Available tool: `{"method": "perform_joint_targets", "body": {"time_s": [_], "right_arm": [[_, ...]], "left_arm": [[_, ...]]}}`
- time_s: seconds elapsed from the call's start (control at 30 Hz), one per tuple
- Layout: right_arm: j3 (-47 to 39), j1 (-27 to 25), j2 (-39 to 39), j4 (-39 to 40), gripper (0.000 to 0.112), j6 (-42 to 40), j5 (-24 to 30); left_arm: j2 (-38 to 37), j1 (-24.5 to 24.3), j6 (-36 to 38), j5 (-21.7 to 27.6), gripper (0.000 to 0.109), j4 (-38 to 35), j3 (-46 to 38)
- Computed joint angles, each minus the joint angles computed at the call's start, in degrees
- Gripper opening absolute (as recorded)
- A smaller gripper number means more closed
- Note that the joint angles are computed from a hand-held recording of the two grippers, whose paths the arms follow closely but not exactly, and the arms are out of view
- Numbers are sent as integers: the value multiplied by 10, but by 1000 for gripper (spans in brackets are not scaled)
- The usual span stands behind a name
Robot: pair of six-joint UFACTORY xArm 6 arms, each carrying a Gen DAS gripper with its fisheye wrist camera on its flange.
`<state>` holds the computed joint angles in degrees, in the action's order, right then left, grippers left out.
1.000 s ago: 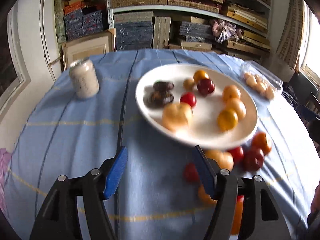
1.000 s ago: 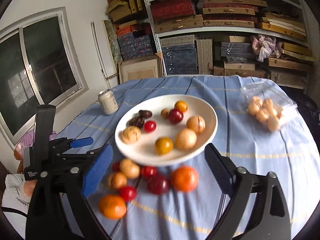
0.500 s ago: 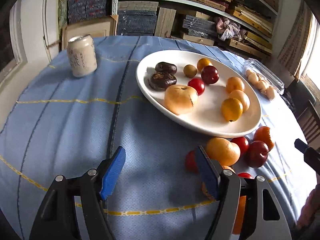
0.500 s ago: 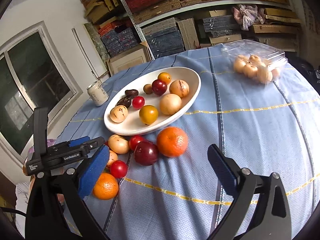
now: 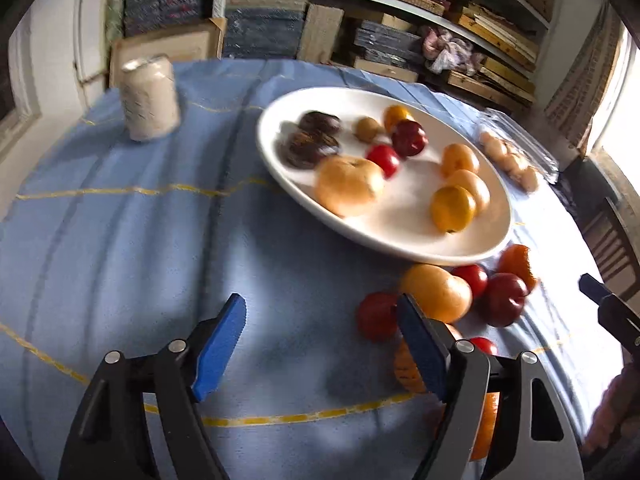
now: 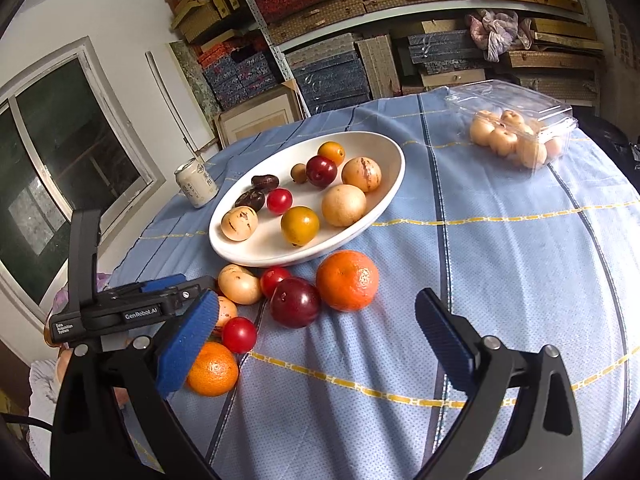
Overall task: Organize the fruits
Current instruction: 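Withdraw and move the left tool toward another red tomato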
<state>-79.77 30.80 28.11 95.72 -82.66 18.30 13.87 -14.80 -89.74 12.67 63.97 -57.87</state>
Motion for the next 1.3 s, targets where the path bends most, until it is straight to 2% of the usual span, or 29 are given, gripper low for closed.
{"method": "perform_joint_targets", "body": {"time_s": [0.07,0.1,0.27,0.3,0.47,0.57,0.63,0.73,0.83,0.9,1.0,1.1,1.3], "right_arm": [[0,0,0,2,96,-1,1],[0,0,0,3,96,-2,1],[3,0,-3,6,97,-7,3],[2,0,-3,3,97,-5,3],[1,1,-1,0,97,-5,0],[1,2,-2,5,97,-10,-2],[1,2,-2,4,97,-10,-3],[2,2,-2,1,97,-8,-3],[2,2,-1,-7,97,-4,-2],[1,3,0,-10,97,-3,-3],[-1,4,2,-15,97,1,-5],[-2,5,3,-16,97,1,-7],[-4,7,6,-18,97,-3,-6]], "left_arm": [[-14,5,-14,15,78,5,12],[-17,12,-17,6,78,2,18],[-16,42,-31,-82,78,-5,31],[-13,39,-26,-85,78,-6,29],[1,18,41,-68,77,-59,20],[2,19,24,-72,73,-48,21],[5,21,31,-82,54,-56,21],[7,22,18,-86,46,-35,17],[3,17,-21,-84,46,11,11],[1,12,-20,-84,46,20,8],[12,0,36,-70,46,-27,2],[23,0,56,-69,46,-52,-2],[27,7,28,-72,46,-26,-4]]}}
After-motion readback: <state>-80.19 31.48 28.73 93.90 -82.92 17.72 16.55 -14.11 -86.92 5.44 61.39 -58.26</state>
